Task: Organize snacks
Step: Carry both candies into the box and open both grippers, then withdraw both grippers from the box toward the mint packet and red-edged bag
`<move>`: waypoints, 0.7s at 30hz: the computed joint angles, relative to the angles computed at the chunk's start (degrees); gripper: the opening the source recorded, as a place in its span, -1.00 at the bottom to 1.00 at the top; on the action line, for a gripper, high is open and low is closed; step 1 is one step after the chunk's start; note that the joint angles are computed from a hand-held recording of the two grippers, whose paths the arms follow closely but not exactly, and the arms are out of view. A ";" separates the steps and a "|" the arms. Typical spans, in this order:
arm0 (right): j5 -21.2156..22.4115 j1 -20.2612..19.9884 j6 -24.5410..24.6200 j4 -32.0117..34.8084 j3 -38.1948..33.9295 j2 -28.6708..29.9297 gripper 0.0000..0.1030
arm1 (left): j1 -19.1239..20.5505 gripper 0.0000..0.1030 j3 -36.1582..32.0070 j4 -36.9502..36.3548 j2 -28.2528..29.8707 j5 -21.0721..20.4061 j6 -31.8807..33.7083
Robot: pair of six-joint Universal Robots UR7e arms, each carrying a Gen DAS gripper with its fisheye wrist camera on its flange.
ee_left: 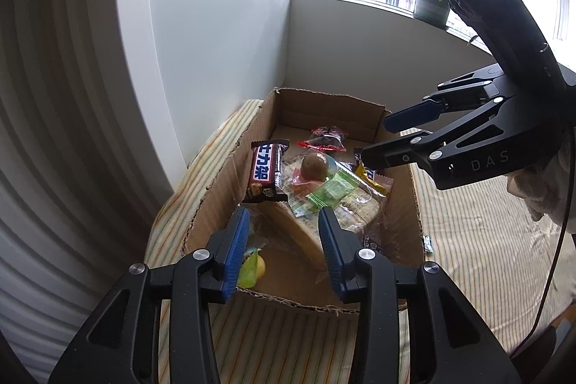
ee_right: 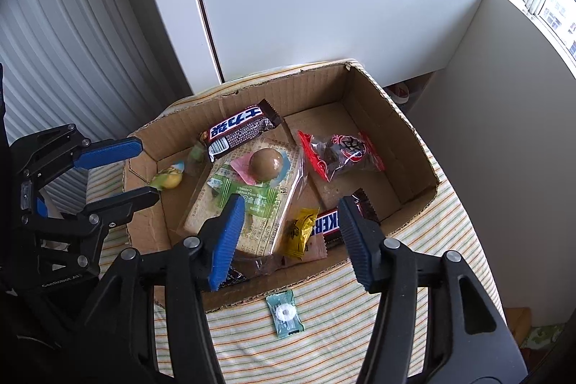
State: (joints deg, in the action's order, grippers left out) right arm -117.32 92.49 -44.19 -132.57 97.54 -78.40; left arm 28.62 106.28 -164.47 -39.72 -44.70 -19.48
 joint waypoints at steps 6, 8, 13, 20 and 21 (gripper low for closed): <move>0.22 -0.20 0.57 -0.18 0.27 -1.29 0.09 | -0.71 -0.25 0.61 -0.10 -0.33 -0.08 -0.76; 0.34 -0.32 0.69 -0.12 0.46 -2.09 0.10 | -1.09 -0.25 0.78 -0.19 -0.32 -0.16 -1.01; 1.33 -1.22 1.05 -1.32 1.66 -4.97 0.33 | -1.99 -0.25 0.78 -0.55 -0.16 -0.74 -1.02; 3.40 -3.87 2.96 -2.08 3.56 -10.73 0.47 | -3.88 -0.25 0.60 -1.44 0.85 -2.94 -0.84; 3.92 -4.48 3.28 -2.28 3.80 -11.79 0.55 | -4.17 -0.25 0.50 -1.41 1.10 -3.44 -0.83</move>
State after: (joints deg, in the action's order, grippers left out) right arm -113.39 88.00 -40.91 -134.85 101.35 -90.19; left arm 24.45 106.78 -165.89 -38.62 -48.14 -20.30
